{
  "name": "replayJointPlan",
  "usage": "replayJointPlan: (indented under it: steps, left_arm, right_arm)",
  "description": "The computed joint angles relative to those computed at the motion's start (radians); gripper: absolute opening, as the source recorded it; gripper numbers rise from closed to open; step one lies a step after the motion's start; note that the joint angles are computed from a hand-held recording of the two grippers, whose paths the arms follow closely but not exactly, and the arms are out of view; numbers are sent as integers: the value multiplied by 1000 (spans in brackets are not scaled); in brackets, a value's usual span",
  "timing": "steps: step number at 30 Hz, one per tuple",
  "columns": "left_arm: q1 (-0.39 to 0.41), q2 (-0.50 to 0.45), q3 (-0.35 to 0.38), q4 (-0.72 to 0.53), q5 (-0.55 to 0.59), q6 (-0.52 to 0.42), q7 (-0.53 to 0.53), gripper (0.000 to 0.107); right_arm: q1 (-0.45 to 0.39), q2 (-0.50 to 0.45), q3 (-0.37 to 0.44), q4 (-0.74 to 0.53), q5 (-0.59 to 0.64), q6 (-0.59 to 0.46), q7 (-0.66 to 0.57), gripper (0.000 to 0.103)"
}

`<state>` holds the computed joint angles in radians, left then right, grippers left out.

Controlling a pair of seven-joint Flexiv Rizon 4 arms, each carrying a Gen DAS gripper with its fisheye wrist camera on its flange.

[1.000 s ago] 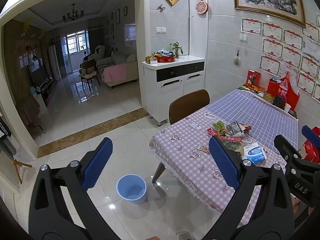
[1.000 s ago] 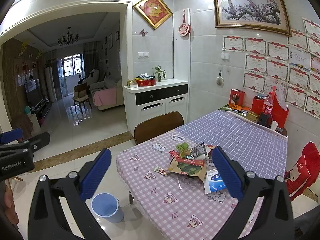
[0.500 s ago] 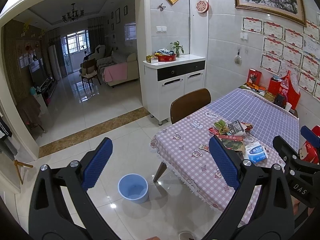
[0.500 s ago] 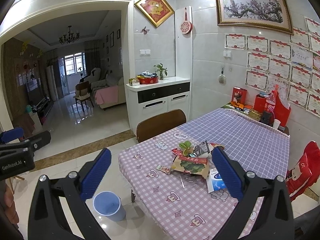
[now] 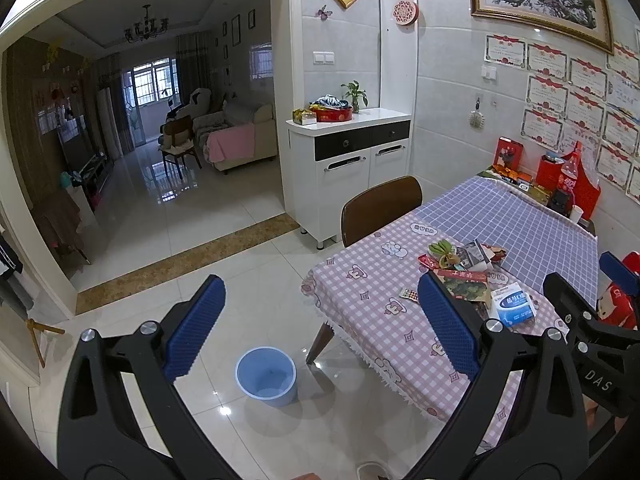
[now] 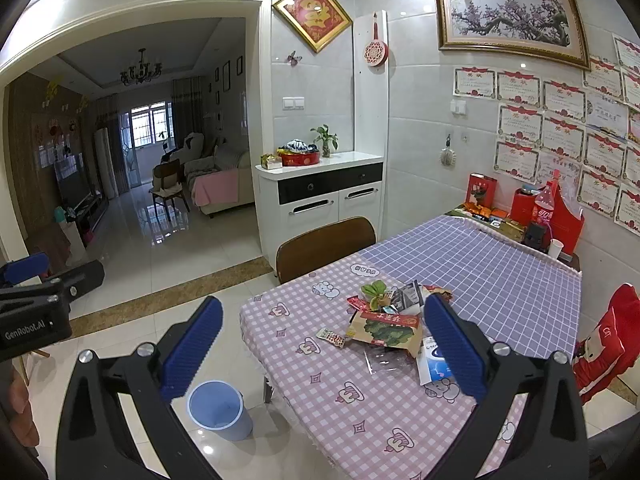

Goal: Collect trash

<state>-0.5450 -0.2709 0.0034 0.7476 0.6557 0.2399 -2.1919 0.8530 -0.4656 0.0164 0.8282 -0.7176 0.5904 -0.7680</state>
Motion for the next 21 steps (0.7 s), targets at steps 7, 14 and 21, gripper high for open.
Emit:
replayJointPlan:
  steps: [7,14,21]
  left_arm:
    - [16,9,-3,8,-14,7,6,95]
    - [28,16,-3,14,-23,11,10,95]
    - [42,25,-9,24,-30,15,14,95]
  right_arm:
    - [5,-4,-1,-4,-1,-4,3,99]
    - [10,-15,-2,-26,5,-18,-7,99]
    - [23,-37,-13,-70,17,-38,-24,99]
